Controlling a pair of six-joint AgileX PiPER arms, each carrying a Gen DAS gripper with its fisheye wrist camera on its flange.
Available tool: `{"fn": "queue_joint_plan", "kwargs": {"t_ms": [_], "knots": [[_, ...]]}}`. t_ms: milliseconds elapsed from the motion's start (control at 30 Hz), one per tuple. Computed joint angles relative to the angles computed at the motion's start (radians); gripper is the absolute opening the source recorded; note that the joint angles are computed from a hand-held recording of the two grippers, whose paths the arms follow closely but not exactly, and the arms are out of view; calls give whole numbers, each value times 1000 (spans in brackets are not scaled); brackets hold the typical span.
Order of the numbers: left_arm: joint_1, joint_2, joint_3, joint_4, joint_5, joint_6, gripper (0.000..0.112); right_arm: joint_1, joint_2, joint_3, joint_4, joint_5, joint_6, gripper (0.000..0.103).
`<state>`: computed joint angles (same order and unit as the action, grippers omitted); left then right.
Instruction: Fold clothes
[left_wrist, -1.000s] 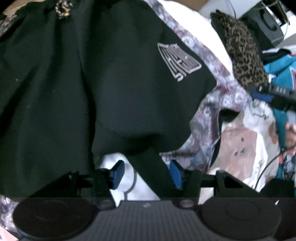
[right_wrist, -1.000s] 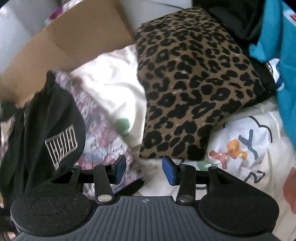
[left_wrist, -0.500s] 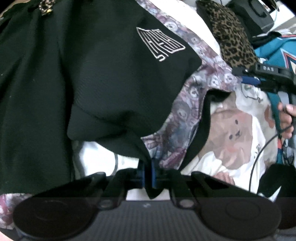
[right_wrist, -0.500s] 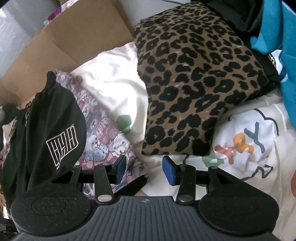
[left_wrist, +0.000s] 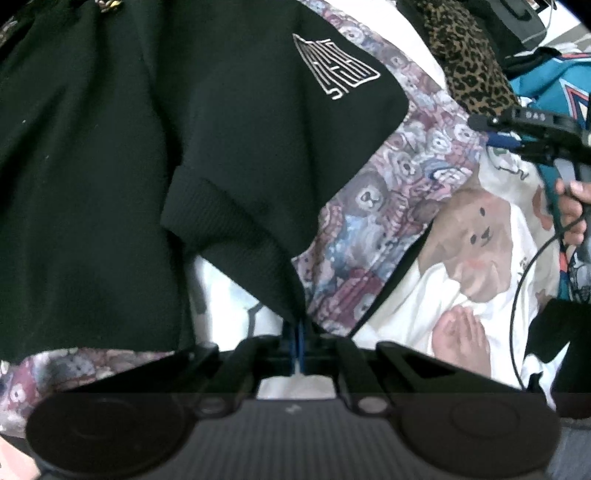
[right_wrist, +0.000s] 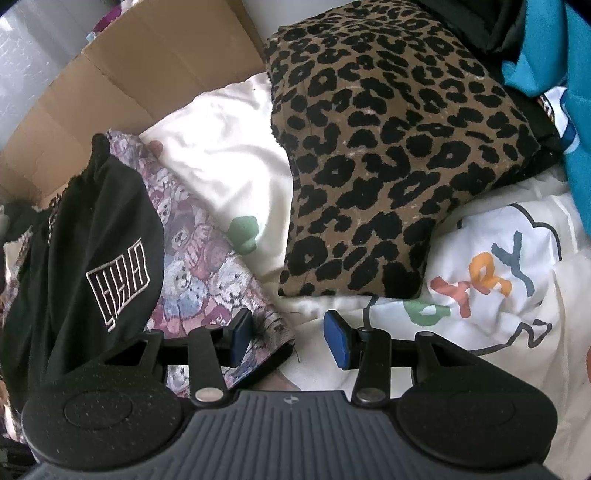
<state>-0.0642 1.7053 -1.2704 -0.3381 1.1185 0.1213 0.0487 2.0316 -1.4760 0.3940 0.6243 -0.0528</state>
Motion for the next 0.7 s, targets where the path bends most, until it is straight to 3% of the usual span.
{"fn": "queue_joint_plan", "kwargs": {"t_ms": [167,400,600,700], "knots": [[-9,12,-10,9,-1,-19,2,-32,-9,20,115,-22,-47,50],[-27,26,-32,26,5,-47,2,2,37,10,19,-23,13,42],[-26,38,-46,15,9,-63,2,14,50,1,38,-15,-43,26],[-22,38,-53,0,17,-64,2,17,55,-18,49,8,-76,12]]}}
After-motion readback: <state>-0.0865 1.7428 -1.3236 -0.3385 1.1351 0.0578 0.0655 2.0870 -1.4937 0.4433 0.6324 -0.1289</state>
